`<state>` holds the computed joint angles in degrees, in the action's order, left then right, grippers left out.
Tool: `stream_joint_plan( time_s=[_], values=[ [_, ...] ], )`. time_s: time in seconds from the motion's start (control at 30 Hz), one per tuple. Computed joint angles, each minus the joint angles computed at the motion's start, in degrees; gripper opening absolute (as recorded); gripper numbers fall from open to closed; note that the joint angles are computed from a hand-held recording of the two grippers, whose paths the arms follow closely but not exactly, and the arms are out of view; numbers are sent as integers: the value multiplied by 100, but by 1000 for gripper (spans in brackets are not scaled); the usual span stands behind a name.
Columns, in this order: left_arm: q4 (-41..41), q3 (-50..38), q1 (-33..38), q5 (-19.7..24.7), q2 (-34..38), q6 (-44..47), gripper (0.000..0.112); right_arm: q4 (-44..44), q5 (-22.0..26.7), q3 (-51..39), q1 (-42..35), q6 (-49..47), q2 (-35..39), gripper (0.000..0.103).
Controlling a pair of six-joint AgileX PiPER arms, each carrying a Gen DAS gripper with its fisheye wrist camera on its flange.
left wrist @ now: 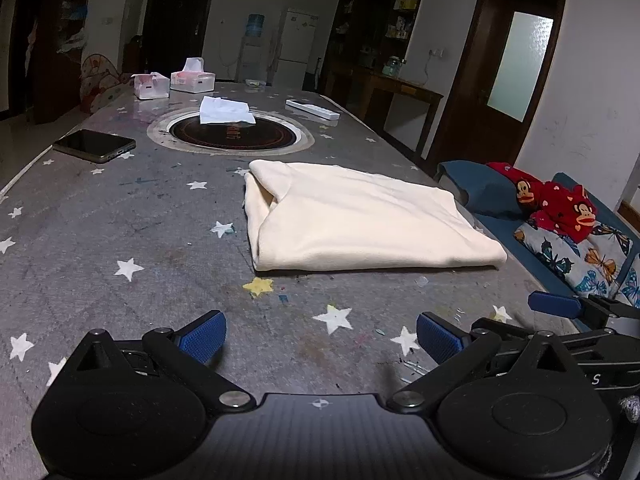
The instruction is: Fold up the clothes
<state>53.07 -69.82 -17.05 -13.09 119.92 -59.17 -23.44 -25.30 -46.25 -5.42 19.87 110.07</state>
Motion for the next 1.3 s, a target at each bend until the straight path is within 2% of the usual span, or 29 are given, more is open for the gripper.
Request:
stream_joint_plan(
  time_s=[0.27,1.3],
  values=[
    [-840,123,-153,106,-86,886,103,23,-33,147,-52,79,-72,103],
    [-2109,510,-385,128,-315,2099,103,324,-480,626,-66,56,-256,103]
  ],
)
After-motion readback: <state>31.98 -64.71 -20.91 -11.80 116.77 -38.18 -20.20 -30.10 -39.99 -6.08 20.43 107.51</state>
